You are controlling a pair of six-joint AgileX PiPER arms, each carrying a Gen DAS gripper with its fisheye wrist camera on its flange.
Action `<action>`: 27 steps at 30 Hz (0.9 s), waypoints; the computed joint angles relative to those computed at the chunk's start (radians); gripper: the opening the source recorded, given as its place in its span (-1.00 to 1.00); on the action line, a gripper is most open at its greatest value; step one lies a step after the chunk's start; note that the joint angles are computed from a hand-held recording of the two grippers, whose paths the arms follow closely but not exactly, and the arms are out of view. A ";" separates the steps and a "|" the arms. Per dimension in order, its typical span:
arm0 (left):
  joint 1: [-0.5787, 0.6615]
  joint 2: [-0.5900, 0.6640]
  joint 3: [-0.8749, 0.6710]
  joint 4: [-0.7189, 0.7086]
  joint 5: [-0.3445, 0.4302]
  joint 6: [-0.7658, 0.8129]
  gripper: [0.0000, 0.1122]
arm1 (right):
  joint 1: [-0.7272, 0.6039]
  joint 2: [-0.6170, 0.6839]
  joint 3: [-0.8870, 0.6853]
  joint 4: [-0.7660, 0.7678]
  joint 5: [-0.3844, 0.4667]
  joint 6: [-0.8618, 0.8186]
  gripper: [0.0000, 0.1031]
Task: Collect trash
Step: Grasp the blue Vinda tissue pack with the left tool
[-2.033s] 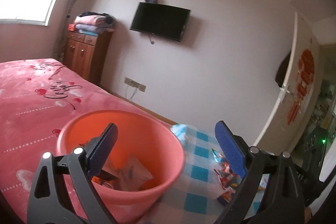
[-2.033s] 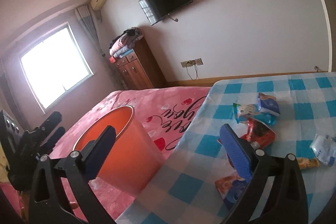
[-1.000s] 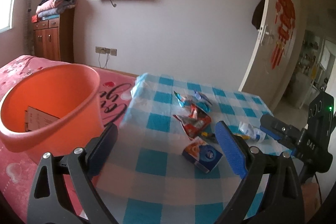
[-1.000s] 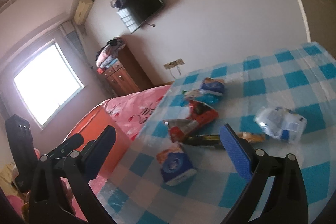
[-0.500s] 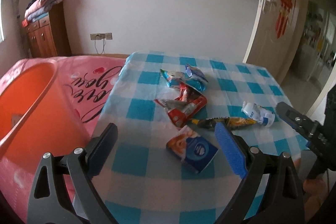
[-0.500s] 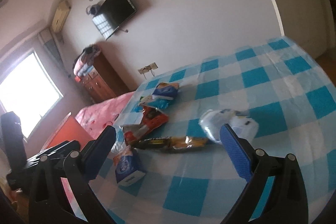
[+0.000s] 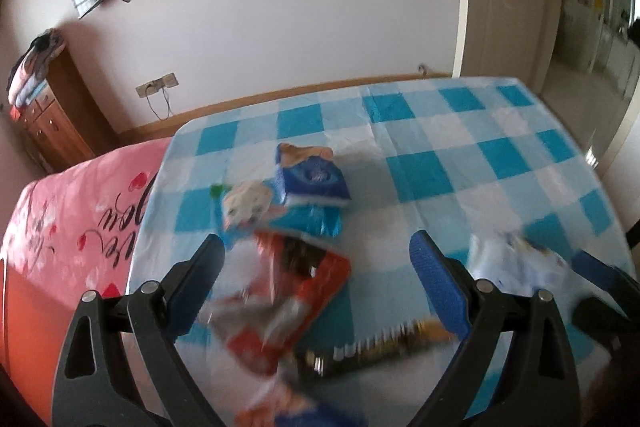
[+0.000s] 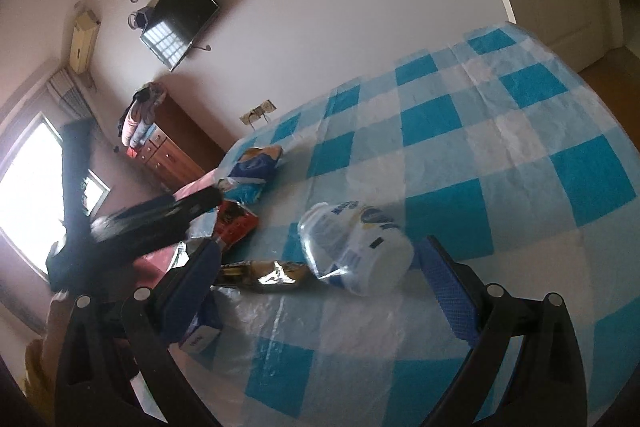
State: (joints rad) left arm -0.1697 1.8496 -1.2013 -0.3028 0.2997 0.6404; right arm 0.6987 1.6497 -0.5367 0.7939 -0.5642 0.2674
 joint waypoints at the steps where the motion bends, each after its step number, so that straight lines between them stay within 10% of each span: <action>1: -0.015 0.029 -0.038 0.076 0.010 -0.083 0.68 | -0.008 0.000 0.005 -0.013 0.003 0.012 0.90; 10: -0.086 0.269 -0.359 0.444 0.146 -0.485 0.67 | -0.049 -0.015 0.027 -0.080 0.030 0.048 0.90; 27: -0.096 0.261 -0.306 0.313 0.113 -0.357 -0.17 | -0.095 0.001 -0.003 -0.099 0.126 -0.003 0.90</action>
State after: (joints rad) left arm -0.2659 2.1106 -1.5075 0.0104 0.4126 0.2832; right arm 0.6037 1.6508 -0.5393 0.6953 -0.4377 0.2648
